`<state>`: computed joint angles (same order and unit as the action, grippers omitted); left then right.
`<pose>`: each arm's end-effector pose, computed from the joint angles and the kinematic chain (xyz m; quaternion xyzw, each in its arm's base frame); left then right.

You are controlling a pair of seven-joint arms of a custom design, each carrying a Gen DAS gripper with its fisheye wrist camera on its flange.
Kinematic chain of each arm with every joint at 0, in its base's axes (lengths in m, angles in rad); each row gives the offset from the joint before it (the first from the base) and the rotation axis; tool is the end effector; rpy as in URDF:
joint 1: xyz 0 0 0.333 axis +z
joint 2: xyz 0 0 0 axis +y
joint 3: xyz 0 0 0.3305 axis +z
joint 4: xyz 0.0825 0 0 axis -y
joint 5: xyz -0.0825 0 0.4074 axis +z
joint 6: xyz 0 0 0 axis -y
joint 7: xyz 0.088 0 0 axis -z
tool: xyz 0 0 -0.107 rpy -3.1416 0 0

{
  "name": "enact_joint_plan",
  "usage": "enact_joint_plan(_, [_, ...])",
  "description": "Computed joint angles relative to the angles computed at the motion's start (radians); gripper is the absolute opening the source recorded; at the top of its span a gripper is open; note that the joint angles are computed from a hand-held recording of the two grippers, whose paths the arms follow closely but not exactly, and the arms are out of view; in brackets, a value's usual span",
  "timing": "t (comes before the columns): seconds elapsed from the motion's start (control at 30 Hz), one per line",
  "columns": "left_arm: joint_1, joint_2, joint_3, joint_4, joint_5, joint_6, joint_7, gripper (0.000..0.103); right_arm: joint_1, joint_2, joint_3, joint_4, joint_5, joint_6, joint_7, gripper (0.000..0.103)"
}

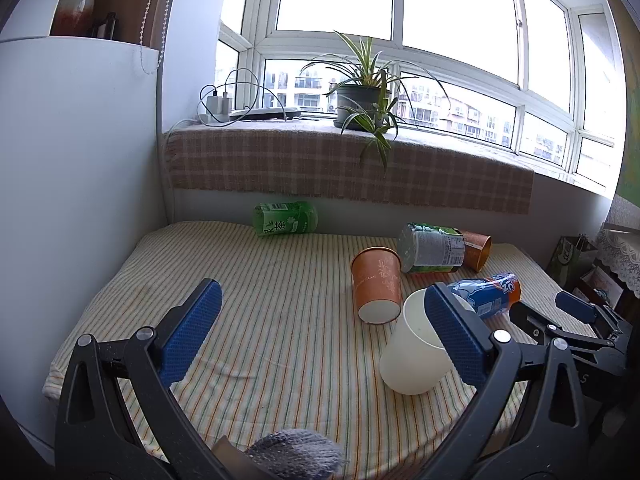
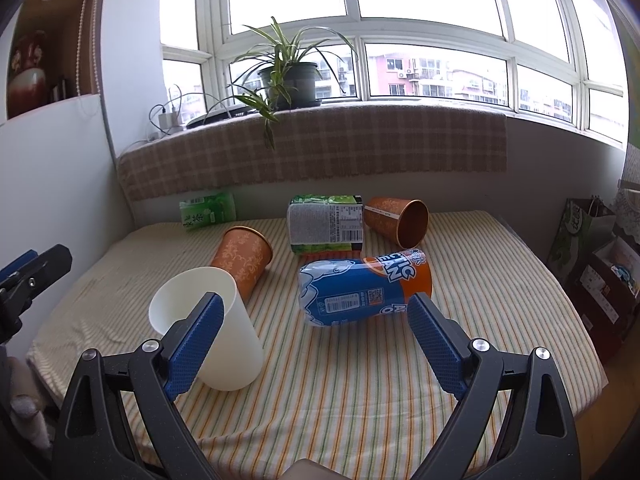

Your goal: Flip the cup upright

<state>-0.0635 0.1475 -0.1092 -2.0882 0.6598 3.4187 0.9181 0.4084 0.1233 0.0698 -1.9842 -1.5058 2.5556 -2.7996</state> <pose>0.5986 -0.1721 0.4852 -0.5147 0.6671 -0.4595 0.2809 0.5567 0.3030 0.4441 -0.5179 0.6800 -0.3861 0.3468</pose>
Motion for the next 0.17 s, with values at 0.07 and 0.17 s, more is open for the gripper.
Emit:
enact_joint_plan(0.07, [0.015,0.004,-0.011,0.004,0.015,0.001,-0.013,0.103,-0.001,0.001,-0.001,-0.001,0.003,0.004,-0.001,0.093])
enact_joint_plan(0.17, [-0.013,0.004,0.017,0.001,-0.009,0.007,0.017,0.103,-0.002,0.005,-0.002,0.0,0.011,0.007,-0.007,0.093])
